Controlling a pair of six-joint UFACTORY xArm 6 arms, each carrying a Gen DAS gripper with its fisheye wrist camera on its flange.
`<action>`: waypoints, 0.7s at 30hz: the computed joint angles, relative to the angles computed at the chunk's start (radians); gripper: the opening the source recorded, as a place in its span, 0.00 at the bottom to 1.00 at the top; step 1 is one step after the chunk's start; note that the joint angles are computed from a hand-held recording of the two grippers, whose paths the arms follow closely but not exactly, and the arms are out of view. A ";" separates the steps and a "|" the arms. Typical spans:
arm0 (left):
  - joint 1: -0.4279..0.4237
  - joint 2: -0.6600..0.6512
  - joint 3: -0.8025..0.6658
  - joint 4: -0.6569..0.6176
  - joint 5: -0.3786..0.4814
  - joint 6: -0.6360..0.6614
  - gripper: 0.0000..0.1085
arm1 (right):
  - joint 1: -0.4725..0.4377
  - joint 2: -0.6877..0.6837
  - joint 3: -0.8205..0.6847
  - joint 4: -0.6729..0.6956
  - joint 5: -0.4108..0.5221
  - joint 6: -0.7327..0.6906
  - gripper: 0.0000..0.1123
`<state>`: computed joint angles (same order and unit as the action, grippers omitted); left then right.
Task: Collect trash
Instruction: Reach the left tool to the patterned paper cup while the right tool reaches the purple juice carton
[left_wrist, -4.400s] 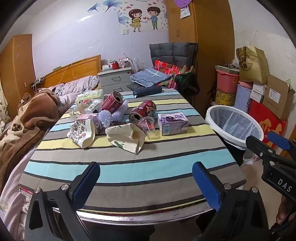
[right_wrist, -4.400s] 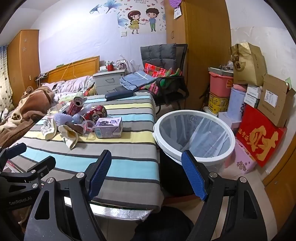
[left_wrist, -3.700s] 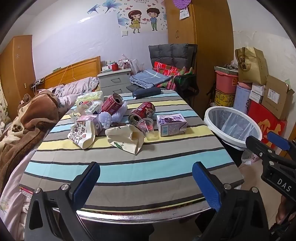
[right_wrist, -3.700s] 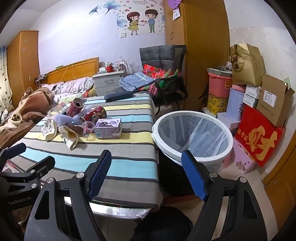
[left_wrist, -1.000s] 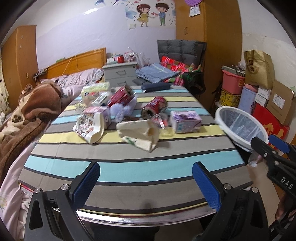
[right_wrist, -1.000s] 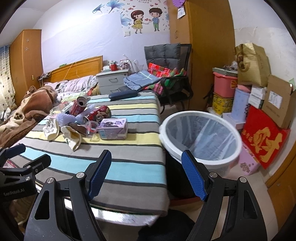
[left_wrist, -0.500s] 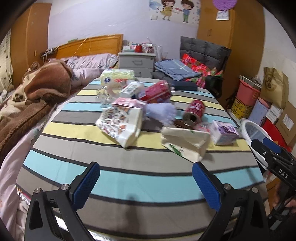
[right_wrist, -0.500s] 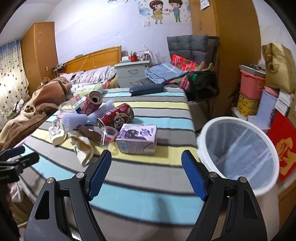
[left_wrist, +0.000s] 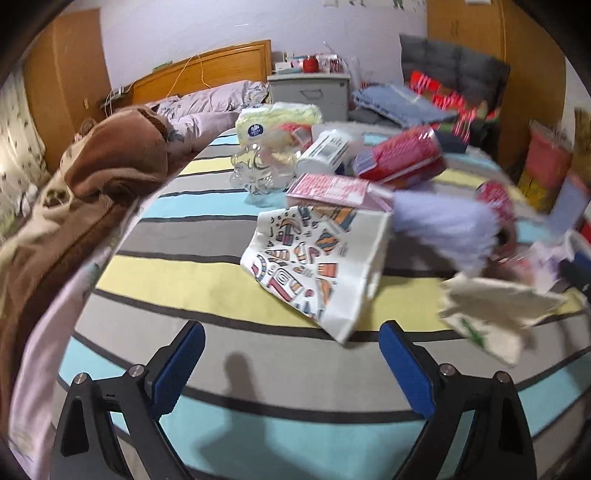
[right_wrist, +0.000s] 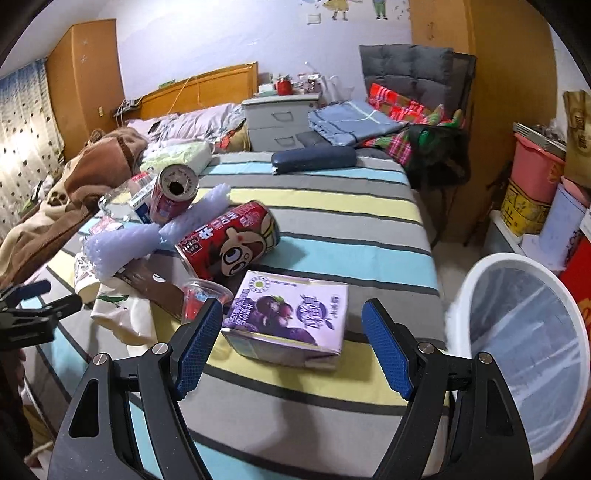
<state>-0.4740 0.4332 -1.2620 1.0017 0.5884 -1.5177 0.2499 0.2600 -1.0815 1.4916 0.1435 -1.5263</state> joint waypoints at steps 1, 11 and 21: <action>0.007 0.009 -0.006 -0.030 -0.001 0.032 0.85 | 0.003 0.004 0.001 -0.026 -0.003 0.019 0.71; 0.074 -0.070 0.100 0.014 0.031 -0.041 0.84 | 0.003 -0.016 0.036 -0.185 0.040 0.144 0.71; 0.167 -0.202 0.233 0.175 -0.141 -0.272 0.84 | -0.008 -0.042 0.027 -0.054 0.059 -0.018 0.71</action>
<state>-0.3072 0.2314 -1.0288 1.1769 0.4475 -1.7897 0.2415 0.2182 -1.0550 1.4377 0.2028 -1.5448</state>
